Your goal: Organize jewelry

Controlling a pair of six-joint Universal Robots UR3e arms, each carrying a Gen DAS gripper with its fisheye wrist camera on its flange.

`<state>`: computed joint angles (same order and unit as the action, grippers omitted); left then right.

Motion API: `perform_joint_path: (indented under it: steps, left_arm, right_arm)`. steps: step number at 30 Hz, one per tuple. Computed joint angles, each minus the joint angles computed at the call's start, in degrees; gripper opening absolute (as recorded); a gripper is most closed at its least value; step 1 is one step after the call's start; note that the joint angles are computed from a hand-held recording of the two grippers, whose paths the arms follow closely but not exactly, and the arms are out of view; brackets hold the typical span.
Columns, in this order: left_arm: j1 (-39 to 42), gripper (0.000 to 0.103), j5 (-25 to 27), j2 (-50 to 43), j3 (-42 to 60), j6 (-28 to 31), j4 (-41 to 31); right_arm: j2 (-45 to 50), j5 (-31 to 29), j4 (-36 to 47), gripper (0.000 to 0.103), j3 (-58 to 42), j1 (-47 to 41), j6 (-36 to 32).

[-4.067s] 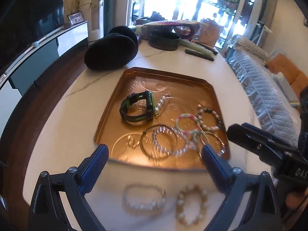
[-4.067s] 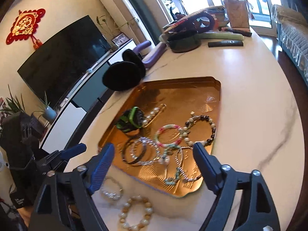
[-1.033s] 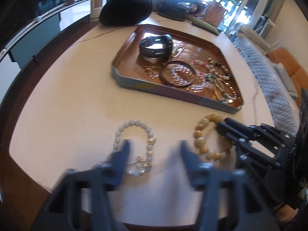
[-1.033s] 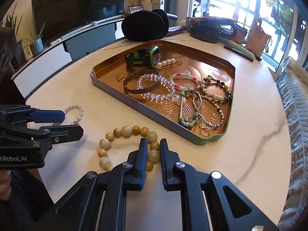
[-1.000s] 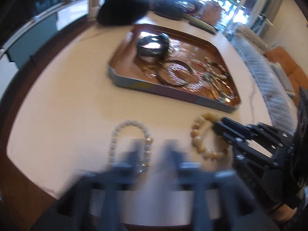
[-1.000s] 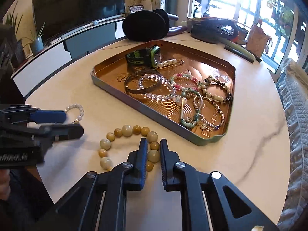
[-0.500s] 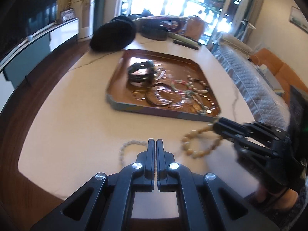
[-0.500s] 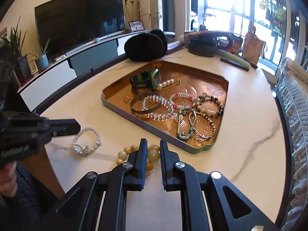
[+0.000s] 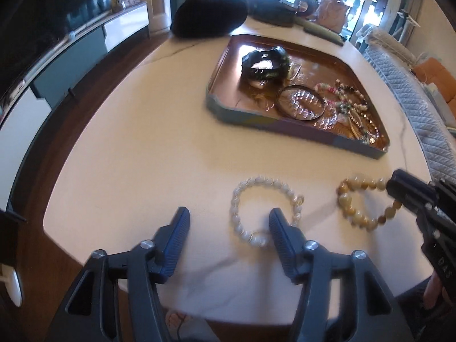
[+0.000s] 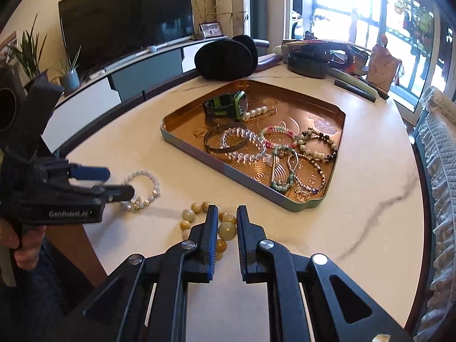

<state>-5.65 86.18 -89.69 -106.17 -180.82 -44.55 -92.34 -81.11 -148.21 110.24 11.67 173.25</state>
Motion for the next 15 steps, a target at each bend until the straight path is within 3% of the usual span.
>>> perform_joint_path:
  steps: [1,4,15]
  left_arm:
    - [-0.7,0.006,0.4,-0.7,0.7,0.6,0.2]
    - [-0.6,0.006,-3.7,-1.5,0.9,1.1,0.8]
    - [-0.3,0.006,-11.1,2.3,-0.1,0.2,5.8]
  right_arm:
    - [0.1,0.8,0.6,0.012,-0.2,-0.5,0.1]
    - [-0.7,4.1,1.2,0.012,-0.3,-2.6,0.8]
    - [-6.7,8.5,0.2,0.012,1.1,-6.8,-0.8]
